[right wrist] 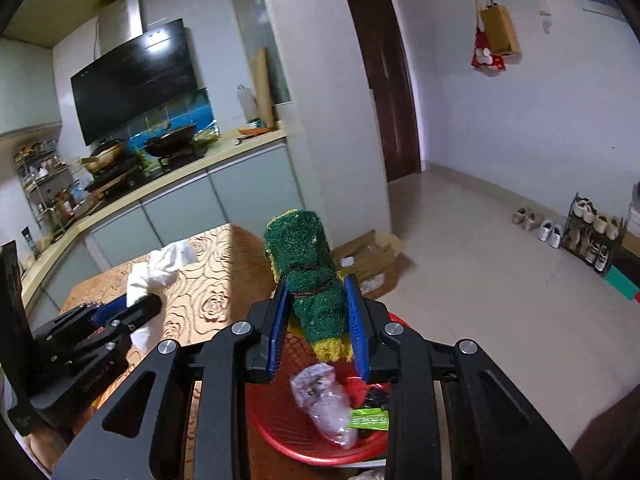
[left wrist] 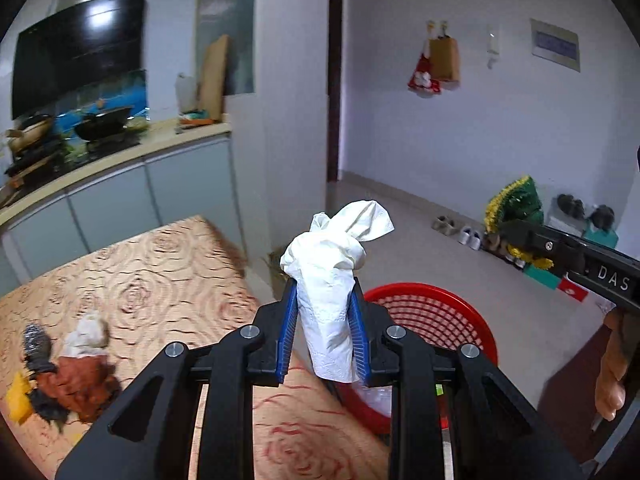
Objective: Collect trash
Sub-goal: 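Carry tissue and scrubber to the red basket and open both tools inside, then move both tools back over the table toward the yellow foam net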
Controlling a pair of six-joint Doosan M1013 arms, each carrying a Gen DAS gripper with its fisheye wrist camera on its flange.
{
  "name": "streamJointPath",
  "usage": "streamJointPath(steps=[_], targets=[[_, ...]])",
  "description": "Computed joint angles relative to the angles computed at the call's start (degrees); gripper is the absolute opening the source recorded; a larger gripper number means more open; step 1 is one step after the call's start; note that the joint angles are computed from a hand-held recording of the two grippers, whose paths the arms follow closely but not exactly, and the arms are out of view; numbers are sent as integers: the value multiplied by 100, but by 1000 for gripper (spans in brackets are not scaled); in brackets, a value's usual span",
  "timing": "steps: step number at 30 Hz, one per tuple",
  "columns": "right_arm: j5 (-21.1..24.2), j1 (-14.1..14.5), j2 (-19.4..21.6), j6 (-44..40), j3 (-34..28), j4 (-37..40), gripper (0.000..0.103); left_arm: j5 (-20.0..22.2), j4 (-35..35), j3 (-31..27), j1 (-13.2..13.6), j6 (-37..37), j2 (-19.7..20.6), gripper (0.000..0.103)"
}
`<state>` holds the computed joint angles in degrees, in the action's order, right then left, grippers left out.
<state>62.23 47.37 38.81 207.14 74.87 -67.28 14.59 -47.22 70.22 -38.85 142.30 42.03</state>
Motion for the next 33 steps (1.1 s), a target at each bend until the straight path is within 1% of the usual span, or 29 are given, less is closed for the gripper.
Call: streamJointPath(steps=[2, 7, 10, 12, 15, 18, 21, 23, 25, 27, 30, 33], targets=[[-10, -14, -12, 29, 50, 65, 27, 169, 118, -92, -35, -88, 65, 24], [-131, -78, -15, 48, 159, 329, 27, 707, 775, -437, -122, -651, 310, 24], [-279, -135, 24, -15, 177, 560, 27, 970, 1103, -606, -157, -930, 446, 24], [-457, -193, 52, -104, 186, 758, 27, 1154, 1265, -724, -173, -1099, 541, 24], [-677, -265, 82, -192, 206, 986, 27, 1347, 1397, -828, -183, -1240, 626, 25], [-775, -312, 107, -261, 215, 1142, 27, 1534, 1489, -931, -186, -1336, 712, 26], [-939, -368, 102, -311, 270, 1269, 29, 1674, 1599, -1019, -200, -1471, 772, 31], [-1108, -405, 97, -336, 305, 1357, 33, 1848, 1555, -1118, -187, -1519, 830, 35], [-1179, -422, 94, -315, 341, 1378, 36, 1877, 1518, -1146, -181, -1510, 847, 44], [-1221, -426, 92, -263, 358, 1367, 42, 1828, 1488, -1129, -179, -1466, 838, 51], [-1233, -417, 83, -171, 380, 1318, 44, 1739, 1499, -1081, -180, -1437, 801, 56], [-1203, -401, 68, -89, 387, 1266, 44, 1489, 1524, -909, -187, -1368, 694, 61]])
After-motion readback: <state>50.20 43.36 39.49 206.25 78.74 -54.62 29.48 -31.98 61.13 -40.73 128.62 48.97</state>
